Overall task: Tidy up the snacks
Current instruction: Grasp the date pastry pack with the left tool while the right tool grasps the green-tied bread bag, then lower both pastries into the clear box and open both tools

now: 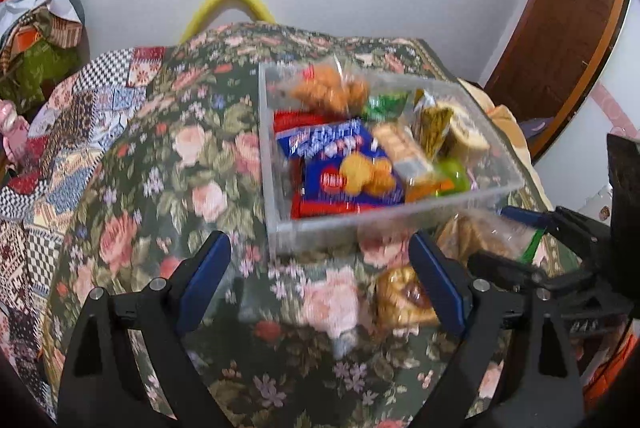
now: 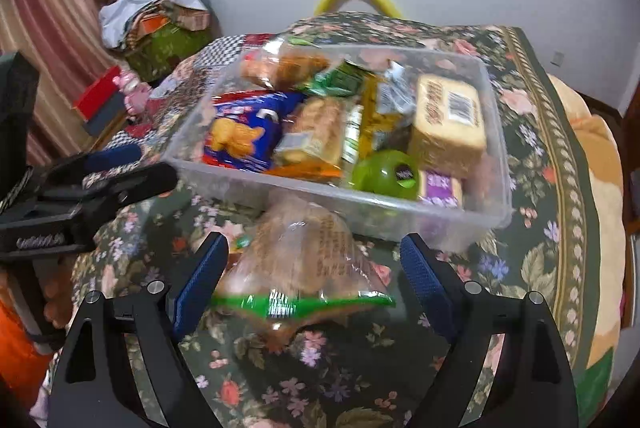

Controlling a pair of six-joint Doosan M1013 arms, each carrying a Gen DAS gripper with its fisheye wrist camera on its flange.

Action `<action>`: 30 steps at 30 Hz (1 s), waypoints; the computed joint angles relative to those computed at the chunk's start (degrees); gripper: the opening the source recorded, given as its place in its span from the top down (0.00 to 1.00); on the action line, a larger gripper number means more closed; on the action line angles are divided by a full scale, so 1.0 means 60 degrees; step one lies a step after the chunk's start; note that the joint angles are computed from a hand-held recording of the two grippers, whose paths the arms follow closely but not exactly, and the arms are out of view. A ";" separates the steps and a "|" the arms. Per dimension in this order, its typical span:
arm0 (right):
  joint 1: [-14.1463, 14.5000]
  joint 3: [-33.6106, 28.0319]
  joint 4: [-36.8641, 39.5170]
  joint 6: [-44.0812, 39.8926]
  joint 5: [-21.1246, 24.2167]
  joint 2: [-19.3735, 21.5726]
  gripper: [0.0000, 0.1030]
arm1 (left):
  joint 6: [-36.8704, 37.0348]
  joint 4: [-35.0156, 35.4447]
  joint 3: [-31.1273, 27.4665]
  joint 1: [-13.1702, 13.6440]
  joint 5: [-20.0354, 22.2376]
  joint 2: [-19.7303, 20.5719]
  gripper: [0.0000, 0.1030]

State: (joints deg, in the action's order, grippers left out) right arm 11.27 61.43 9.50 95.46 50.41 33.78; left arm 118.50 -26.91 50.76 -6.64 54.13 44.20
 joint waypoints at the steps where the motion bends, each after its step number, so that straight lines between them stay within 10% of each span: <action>1: -0.0024 0.0011 0.0138 -0.0052 0.0055 0.0011 0.17 | -0.0003 -0.0003 0.0052 0.0004 0.0069 -0.0004 0.11; 13: -0.0102 0.1253 0.0233 0.0209 -0.0545 -0.0633 0.48 | 0.0452 -0.0222 0.0495 -0.0205 0.0812 -0.0074 0.11; 26: -0.0414 0.2132 -0.0272 0.1152 -0.1030 -0.1286 0.55 | 0.0373 0.0202 0.0404 -0.0751 0.1375 0.0148 0.11; 30: -0.0455 0.2289 -0.0066 0.0972 -0.1199 -0.1387 0.59 | 0.0477 0.0140 0.0538 -0.0795 0.1146 0.0077 0.26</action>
